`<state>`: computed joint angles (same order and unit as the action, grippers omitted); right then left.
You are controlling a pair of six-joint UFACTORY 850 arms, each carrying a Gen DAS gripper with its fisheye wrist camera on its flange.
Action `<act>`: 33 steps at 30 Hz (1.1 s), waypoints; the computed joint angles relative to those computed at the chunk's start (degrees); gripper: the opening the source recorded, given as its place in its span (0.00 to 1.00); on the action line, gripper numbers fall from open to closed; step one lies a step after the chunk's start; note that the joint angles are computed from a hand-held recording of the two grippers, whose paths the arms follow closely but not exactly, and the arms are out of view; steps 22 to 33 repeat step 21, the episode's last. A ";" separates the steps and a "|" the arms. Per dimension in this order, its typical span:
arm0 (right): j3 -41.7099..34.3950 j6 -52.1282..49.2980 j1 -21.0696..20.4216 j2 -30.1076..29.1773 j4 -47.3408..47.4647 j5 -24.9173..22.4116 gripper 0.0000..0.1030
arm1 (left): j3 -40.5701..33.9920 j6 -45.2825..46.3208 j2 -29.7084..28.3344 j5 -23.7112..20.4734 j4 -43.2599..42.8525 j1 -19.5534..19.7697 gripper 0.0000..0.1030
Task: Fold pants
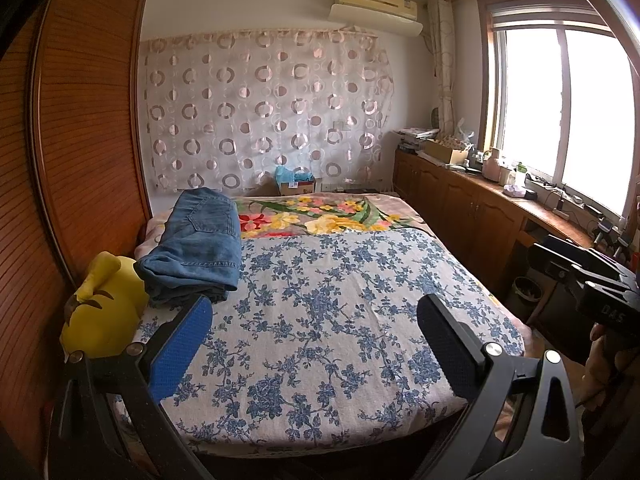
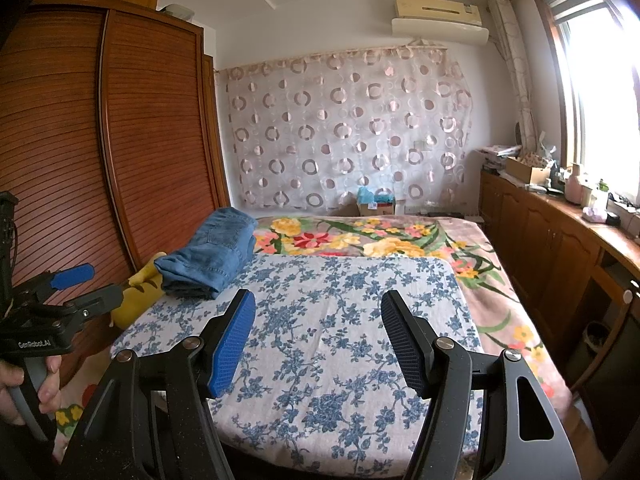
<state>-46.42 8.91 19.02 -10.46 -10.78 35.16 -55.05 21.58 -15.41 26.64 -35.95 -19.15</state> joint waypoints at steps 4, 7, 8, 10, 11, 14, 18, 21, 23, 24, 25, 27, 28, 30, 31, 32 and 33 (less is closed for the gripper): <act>-0.03 0.11 0.00 0.02 -0.06 0.02 0.65 | 0.03 -0.05 -0.03 0.10 0.10 0.03 0.99; 0.02 -0.21 0.23 0.07 0.36 0.07 0.65 | 0.03 -0.24 -0.08 0.12 0.30 0.05 0.99; 0.10 -0.41 0.28 0.07 0.58 0.14 0.65 | 0.02 -0.11 -0.11 0.13 0.20 0.05 0.99; 0.09 -0.29 0.26 0.07 0.42 0.10 0.65 | 0.04 -0.01 -0.09 0.12 0.05 -0.01 0.99; 0.11 -0.40 0.28 0.07 0.55 0.14 0.65 | 0.08 -0.09 -0.08 0.15 0.17 0.03 0.99; 0.08 -0.32 0.38 0.10 0.63 0.07 0.65 | 0.11 -0.17 -0.09 0.20 0.25 0.03 0.99; 0.07 -0.31 0.35 0.11 0.58 0.09 0.65 | 0.11 -0.21 -0.15 0.29 0.28 0.00 0.99; 0.09 -0.42 0.38 0.08 0.68 0.10 0.65 | 0.11 -0.29 -0.19 0.31 0.32 0.00 0.99; 0.09 -0.42 0.38 0.08 0.68 0.10 0.65 | 0.11 -0.29 -0.19 0.31 0.32 0.00 0.99; 0.09 -0.42 0.38 0.08 0.68 0.10 0.65 | 0.11 -0.29 -0.19 0.31 0.32 0.00 0.99; 0.09 -0.42 0.38 0.08 0.68 0.10 0.65 | 0.11 -0.29 -0.19 0.31 0.32 0.00 0.99; 0.09 -0.42 0.38 0.08 0.68 0.10 0.65 | 0.11 -0.29 -0.19 0.31 0.32 0.00 0.99; 0.09 -0.42 0.38 0.08 0.68 0.10 0.65 | 0.11 -0.29 -0.19 0.31 0.32 0.00 0.99; 0.09 -0.42 0.38 0.08 0.68 0.10 0.65 | 0.11 -0.29 -0.19 0.31 0.32 0.00 0.99; 0.09 -0.42 0.38 0.08 0.68 0.10 0.65 | 0.11 -0.29 -0.19 0.31 0.32 0.00 0.99; 0.09 -0.42 0.38 0.08 0.68 0.10 0.65 | 0.11 -0.29 -0.19 0.31 0.32 0.00 0.99; 0.09 -0.42 0.38 0.08 0.68 0.10 0.65 | 0.11 -0.29 -0.19 0.31 0.32 0.00 0.99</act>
